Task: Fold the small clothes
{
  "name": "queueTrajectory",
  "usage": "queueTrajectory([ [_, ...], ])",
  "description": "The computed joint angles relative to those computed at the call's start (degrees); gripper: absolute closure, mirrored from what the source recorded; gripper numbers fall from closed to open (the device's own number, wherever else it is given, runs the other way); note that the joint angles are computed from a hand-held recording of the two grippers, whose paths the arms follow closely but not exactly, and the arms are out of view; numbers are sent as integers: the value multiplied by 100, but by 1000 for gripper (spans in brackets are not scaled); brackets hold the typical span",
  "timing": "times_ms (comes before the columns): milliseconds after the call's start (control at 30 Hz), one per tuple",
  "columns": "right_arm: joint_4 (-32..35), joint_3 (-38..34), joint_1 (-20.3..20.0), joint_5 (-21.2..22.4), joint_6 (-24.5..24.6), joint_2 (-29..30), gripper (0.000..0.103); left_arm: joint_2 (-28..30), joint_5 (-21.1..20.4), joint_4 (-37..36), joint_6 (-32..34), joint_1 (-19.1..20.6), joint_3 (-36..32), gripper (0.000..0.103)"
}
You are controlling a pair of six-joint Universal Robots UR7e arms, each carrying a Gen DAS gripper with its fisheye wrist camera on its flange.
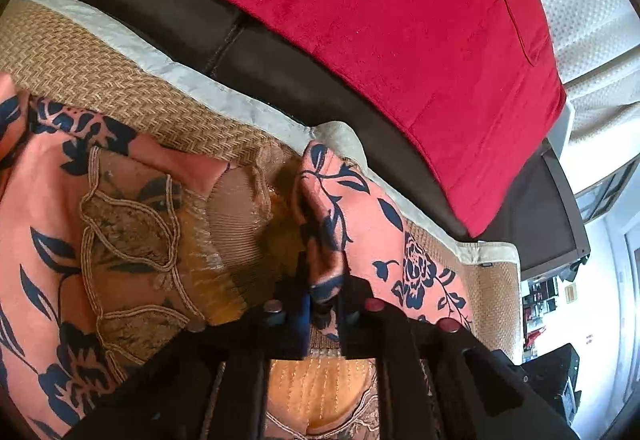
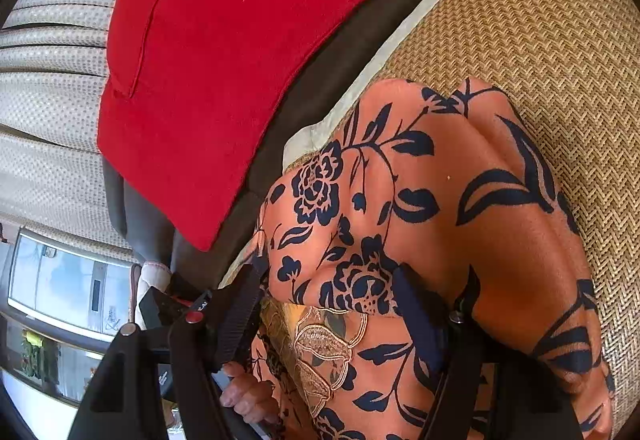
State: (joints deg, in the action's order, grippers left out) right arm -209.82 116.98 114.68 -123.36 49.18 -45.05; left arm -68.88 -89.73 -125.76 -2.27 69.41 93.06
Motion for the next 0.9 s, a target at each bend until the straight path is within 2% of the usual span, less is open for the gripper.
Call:
queueTrajectory([
  [100,-55,17,-4,79,5,-9,31,-168,172,-171,-61,-83,161,96],
  [200,-104,53,80,-45,-88,-46,31,-385,60,-479,5,-134,336,97],
  [333,-242,-18,282,-288,-456,-58,31,-832,606,-482,342,-426,506,97],
  [433,-405,-97,420,-442,-703,-18,30,-1175,831,-289,546,-468,539,97],
  [500,-572,-137,477,-454,-817,28,30,-1436,1004,-160,758,-448,591,97],
  [567,-684,-200,539,-505,-973,68,30,-1694,1350,-100,1001,-415,679,97],
  [600,-715,-235,571,-543,-1048,92,30,-1780,1600,-22,987,-366,662,97],
  [667,-764,-344,628,-565,-1154,162,30,-1783,1782,198,938,-221,502,97],
  [733,-834,-384,630,-483,-1168,212,30,-1746,2077,373,972,-133,374,97],
  [800,-957,-371,558,-158,-1162,259,30,-1700,2192,729,1002,-33,226,97],
  [900,-730,-454,466,220,-1059,330,31,-1663,2288,1145,1072,99,98,97],
])
